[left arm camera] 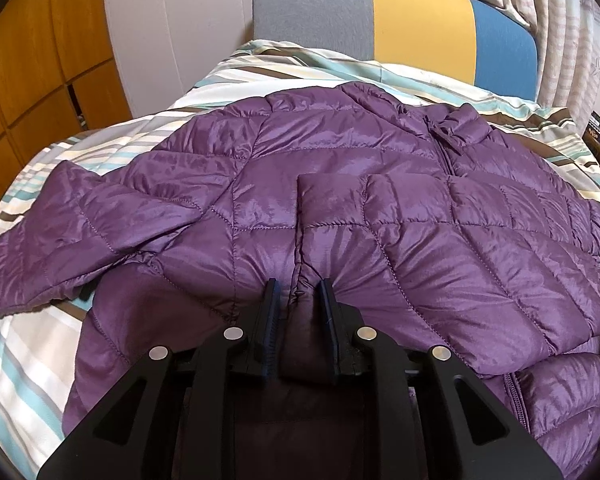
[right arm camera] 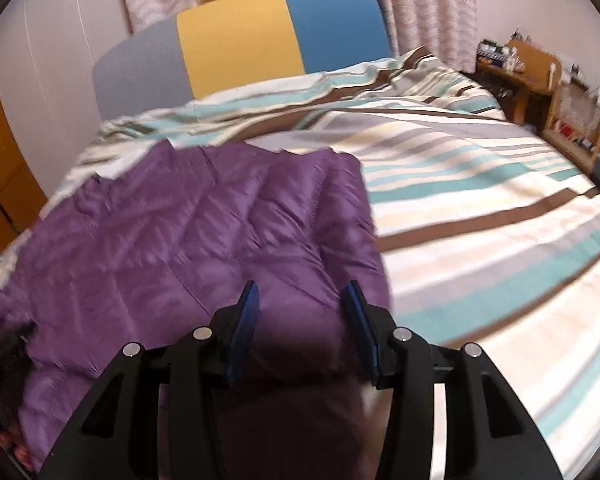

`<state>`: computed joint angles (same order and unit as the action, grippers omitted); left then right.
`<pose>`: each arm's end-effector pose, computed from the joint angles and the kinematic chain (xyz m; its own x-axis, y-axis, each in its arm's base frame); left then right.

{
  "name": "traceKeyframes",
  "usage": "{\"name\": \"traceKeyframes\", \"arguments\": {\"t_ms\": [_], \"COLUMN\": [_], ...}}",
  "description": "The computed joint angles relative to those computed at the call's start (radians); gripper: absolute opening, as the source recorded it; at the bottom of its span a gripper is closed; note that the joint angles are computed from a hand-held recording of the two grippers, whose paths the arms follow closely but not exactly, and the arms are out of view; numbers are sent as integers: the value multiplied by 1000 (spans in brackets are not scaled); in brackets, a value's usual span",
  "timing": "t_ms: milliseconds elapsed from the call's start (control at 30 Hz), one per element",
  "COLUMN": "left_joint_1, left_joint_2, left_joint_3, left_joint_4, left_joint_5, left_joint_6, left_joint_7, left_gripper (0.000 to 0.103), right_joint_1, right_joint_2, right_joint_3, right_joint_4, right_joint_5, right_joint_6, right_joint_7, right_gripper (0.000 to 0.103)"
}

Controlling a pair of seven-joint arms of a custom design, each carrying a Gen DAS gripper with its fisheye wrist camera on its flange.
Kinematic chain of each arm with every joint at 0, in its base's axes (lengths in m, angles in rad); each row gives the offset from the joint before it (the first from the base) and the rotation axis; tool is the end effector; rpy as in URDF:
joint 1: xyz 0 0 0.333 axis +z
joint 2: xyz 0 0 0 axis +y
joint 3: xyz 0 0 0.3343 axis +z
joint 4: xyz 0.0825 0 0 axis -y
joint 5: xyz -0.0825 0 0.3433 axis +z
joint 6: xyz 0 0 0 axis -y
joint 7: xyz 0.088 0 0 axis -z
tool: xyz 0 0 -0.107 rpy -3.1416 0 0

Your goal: Fold large clothes

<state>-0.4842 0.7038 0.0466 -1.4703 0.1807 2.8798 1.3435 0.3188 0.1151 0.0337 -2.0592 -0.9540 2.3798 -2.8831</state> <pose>0.6657 -0.3336 0.3826 -0.3693 -0.9288 -0.0310 -0.6950 0.2981 -0.6543 0.5288 0.1851 0.4455 -0.6966 -0.7060 -0.1278 -0.4726 0.5855 -0.6586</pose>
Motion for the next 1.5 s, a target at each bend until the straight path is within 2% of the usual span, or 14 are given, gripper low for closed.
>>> {"name": "traceKeyframes", "arguments": {"t_ms": [133, 300, 367, 400, 467, 500, 533, 600, 700, 867, 1000, 1133, 1267, 1500], "left_joint_1": [2, -10, -26, -9, 63, 83, 83, 81, 144, 64, 66, 157, 274, 456], "left_joint_2": [-2, -1, -9, -14, -32, -39, -55, -96, -142, -192, -197, -189, -188, -141], "left_joint_3": [-3, 12, 35, 13, -77, -100, -94, -72, -121, 48, 119, 89, 36, -54], "left_joint_4": [-3, 1, -7, -10, -26, -31, -53, -120, -179, -237, -234, -206, -212, -172], "left_joint_5": [1, 11, 24, 16, -50, -59, -71, -90, -162, -120, -77, -95, -183, -363], "left_joint_6": [2, -4, -5, -4, -6, -11, 1, 69, 96, 125, 97, 26, 24, 19], "left_joint_7": [3, -5, -31, -20, 56, 63, 56, 30, 66, -26, -101, -158, -227, -293], "left_gripper": [22, 23, 34, 43, 68, 95, 100, 100, 100, 100, 100, 100, 99, 70], "right_joint_1": [-11, 22, 27, 30, 34, 35, 35, 36, 37, 38, 38, 34, 36, 39], "right_joint_2": [23, 69, 72, 75, 80, 82, 81, 81, 82, 79, 80, 74, 80, 84], "right_joint_3": [-6, -2, -5, -6, -8, -9, -10, -12, -12, -12, -12, -13, -11, -11], "right_joint_4": [-3, 70, 73, 76, 85, 87, 88, 88, 90, 88, 91, 84, 95, 102], "right_joint_5": [55, 79, 79, 81, 85, 85, 85, 85, 87, 90, 96, 104, 104, 104], "right_joint_6": [16, -106, -114, -122, -134, -140, -140, -138, -142, -147, -158, -154, -170, -178], "right_joint_7": [-32, -112, -118, -123, -134, -139, -143, -142, -145, -143, -144, -136, -143, -147], "right_gripper": [46, 48, 49, 50, 51, 51, 51, 52, 53, 56, 61, 65, 65, 66]}}
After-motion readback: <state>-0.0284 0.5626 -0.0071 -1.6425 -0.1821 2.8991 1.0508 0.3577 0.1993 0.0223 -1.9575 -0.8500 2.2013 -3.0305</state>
